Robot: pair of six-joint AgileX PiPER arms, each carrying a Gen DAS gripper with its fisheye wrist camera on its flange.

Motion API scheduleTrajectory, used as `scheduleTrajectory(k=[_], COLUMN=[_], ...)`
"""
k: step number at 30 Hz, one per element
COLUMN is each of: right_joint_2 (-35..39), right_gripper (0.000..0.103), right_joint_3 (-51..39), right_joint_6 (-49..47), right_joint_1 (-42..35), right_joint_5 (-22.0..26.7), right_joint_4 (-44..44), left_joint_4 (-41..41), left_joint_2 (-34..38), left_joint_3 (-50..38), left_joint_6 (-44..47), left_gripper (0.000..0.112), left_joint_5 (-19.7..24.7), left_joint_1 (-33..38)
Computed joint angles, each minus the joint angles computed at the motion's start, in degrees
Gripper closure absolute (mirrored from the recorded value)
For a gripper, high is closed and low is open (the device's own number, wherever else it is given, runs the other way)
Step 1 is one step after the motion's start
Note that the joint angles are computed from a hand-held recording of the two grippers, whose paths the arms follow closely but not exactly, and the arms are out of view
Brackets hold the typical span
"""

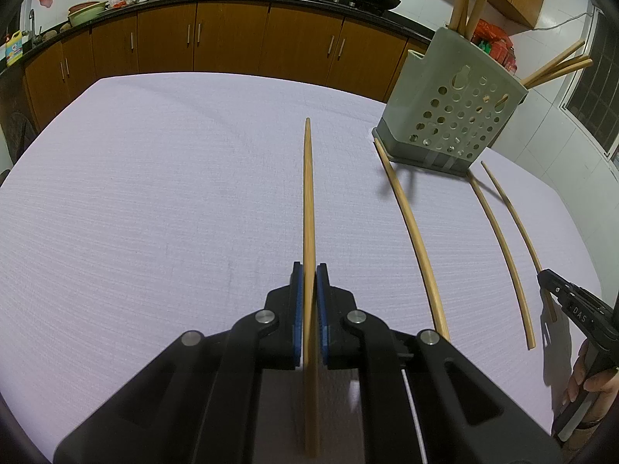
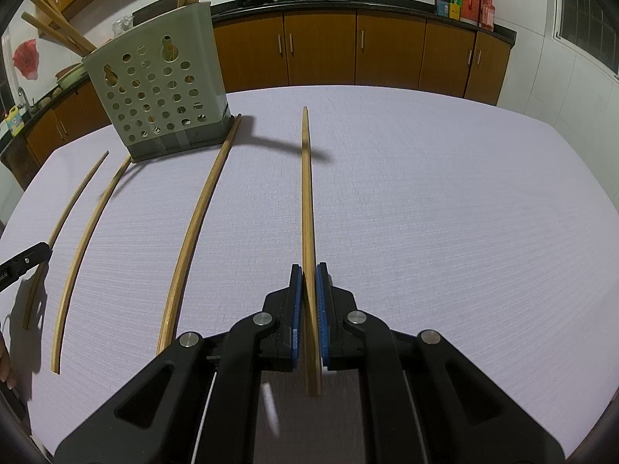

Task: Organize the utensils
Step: 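Hold the gripped chopsticks with both tools above the table, then lift the chopsticks upright with both tools and carry them over the green holder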

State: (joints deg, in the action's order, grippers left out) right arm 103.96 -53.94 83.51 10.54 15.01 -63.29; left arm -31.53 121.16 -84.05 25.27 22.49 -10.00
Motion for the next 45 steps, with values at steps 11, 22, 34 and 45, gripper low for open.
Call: scheduleTrajectory(k=[11,22,34,45], right_joint_2=[0.01,0.12,-0.43,-4.47], right_gripper=[0.094,0.094,0.094,0.095], right_joint_3=[0.03,-0.04,0.6,4.33], right_joint_6=[0.16,0.26,1.12,15.75], right_joint_1=[-0.04,-0.09,-0.03,0.37], right_joint_5=[-0.1,-0.18,-0.64,-2.28], right_joint_4=[-0.14,-0.26,-0.19,-14.01], left_joint_4=[0.02,0.0,3.15,-1.51], left_joint_2=[0.06,0.06,-1.27,-5.46], left_joint_3=[-0.05,-0.02,2.1,7.46], left_joint_6=[-0.06,-0.03,-1.11,5.29], left_gripper=[0.103,0.103,0.102,0.104], left_joint_5=[-0.04,-0.08,-1.47,-3.78], left_joint_1=[-0.06,-0.08,-0.95,-0.9])
